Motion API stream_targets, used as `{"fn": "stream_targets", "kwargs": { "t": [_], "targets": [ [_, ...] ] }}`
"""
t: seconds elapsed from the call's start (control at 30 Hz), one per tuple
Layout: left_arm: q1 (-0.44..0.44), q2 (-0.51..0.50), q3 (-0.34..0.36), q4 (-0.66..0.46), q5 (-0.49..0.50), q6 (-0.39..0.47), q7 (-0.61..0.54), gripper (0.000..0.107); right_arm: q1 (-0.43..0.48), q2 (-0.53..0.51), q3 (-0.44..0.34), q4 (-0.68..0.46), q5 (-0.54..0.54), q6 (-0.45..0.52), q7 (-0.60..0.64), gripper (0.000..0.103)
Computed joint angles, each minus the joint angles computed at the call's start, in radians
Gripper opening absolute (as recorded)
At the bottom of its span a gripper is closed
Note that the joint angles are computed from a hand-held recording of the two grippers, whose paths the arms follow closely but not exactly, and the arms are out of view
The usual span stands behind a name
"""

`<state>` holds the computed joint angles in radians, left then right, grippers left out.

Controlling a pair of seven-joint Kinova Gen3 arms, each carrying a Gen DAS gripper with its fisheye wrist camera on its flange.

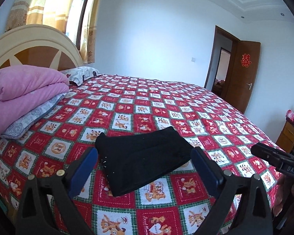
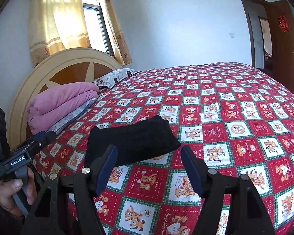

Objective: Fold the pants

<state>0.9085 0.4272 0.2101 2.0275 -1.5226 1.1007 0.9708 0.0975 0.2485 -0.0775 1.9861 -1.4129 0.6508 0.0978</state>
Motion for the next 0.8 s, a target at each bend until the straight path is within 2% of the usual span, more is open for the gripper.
{"fn": "stream_targets", "kwargs": {
  "t": [0.4, 0.8],
  "targets": [
    [0.026, 0.0, 0.002, -0.02, 0.014, 0.036, -0.021, 0.102, 0.007, -0.029, 0.02, 0.025, -0.025, 0.022, 0.028, 0.069],
    [0.024, -0.001, 0.001, -0.03, 0.026, 0.028, -0.041, 0.102, -0.012, -0.034, 0.025, 0.041, -0.041, 0.006, 0.054, 0.069]
  ]
}}
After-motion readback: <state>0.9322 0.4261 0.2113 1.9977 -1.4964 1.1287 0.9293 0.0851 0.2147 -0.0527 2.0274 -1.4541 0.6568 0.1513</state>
